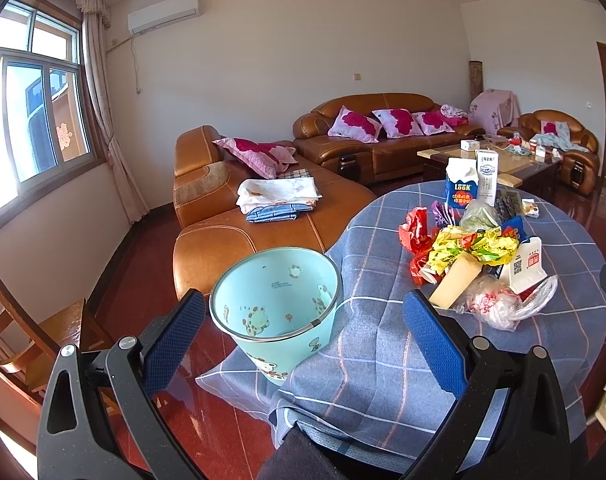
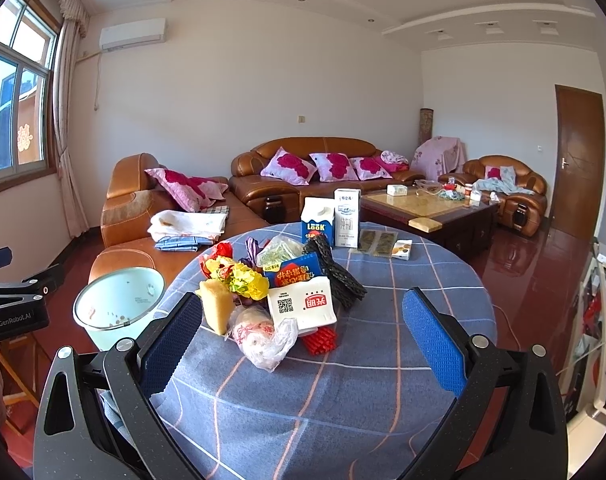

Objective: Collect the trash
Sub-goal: 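Grasp the yellow sponge with the left tool while the right tool grasps the yellow plastic bag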

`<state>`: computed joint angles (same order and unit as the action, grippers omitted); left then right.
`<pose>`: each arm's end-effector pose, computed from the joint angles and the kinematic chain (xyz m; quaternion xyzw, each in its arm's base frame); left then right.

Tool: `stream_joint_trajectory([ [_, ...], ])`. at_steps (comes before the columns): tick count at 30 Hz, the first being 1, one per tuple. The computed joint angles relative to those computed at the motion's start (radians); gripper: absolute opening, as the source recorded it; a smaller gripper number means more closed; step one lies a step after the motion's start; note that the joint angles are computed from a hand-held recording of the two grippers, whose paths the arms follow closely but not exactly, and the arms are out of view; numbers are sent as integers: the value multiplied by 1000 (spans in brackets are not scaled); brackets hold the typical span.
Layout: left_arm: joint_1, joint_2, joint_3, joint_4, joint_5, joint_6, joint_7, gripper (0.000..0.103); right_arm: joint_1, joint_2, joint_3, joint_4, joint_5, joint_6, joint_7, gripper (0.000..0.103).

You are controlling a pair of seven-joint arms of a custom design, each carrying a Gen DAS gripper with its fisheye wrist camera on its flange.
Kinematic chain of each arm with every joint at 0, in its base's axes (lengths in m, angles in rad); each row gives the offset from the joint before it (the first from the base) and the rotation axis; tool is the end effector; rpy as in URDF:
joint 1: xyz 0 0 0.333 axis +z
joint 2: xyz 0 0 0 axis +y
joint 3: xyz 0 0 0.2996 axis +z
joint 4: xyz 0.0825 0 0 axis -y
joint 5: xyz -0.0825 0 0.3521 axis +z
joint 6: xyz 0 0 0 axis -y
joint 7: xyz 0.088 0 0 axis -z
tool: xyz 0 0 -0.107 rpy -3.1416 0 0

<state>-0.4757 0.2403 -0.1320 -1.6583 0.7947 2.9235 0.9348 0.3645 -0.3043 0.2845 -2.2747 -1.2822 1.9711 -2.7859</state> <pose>0.5072 -0.3952 0.5735 -0.3844 0.7633 -0.4106 0.3179 0.3921 0.2324 0.5173 -0.3422 0.7369 -0.5193 0.2649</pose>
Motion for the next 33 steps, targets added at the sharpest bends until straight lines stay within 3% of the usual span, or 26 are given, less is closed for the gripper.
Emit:
stream_joint_trajectory([
  [10, -26, 74, 0, 47, -31, -39, 56, 97, -25, 3, -31, -44, -6, 50, 39, 98],
  [18, -69, 164, 14, 120, -70, -56, 120, 97, -61, 47, -73, -49, -19, 143, 35, 98],
  [33, -162, 335, 11, 328, -226, -37, 331, 97, -105, -7, -87, -126, -31, 149, 123, 98],
])
